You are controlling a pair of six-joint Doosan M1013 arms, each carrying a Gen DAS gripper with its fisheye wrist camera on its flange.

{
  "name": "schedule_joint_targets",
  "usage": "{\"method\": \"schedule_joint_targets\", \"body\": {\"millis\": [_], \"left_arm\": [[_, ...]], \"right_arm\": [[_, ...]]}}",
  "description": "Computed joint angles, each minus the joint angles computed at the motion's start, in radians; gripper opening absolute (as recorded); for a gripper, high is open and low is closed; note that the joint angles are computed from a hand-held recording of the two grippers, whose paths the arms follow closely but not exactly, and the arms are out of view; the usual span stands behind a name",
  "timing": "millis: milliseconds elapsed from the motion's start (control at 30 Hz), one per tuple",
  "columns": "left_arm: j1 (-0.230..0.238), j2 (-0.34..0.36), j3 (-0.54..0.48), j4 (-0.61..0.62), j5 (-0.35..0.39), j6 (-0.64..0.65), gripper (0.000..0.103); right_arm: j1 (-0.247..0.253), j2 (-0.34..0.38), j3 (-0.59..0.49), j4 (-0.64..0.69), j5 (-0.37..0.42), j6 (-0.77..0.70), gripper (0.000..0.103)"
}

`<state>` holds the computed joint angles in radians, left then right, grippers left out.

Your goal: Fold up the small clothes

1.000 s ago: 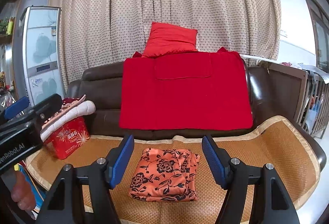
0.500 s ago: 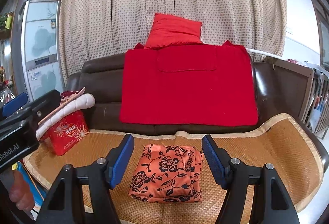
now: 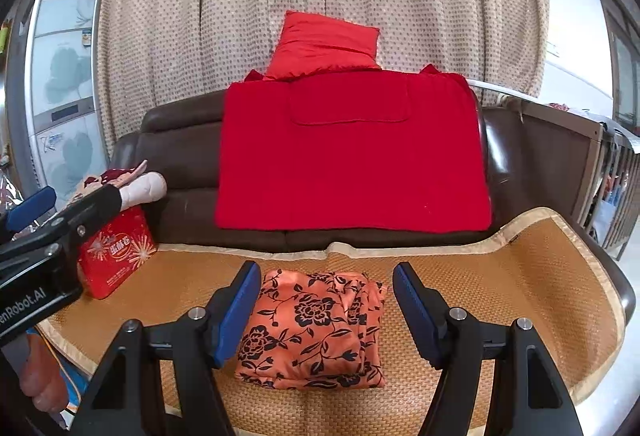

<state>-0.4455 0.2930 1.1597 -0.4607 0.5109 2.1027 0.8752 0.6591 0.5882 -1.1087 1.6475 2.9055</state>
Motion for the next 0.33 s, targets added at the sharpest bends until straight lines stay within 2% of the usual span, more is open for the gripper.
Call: {"method": "schedule_joint_targets", "body": {"millis": [167,333], "left_arm": [[-0.004,0.017,-0.017,0.048,0.011,-0.034,0.103],[-0.01,0.055,-0.053,0.092,0.032,-0.079,0.103]], "right_arm": [[-0.01,-0.01,0.023,0.012,-0.015,0.015,0.072],[-0.038,-0.035,0.085,0.06,-0.073,0.043,0.072]]}}
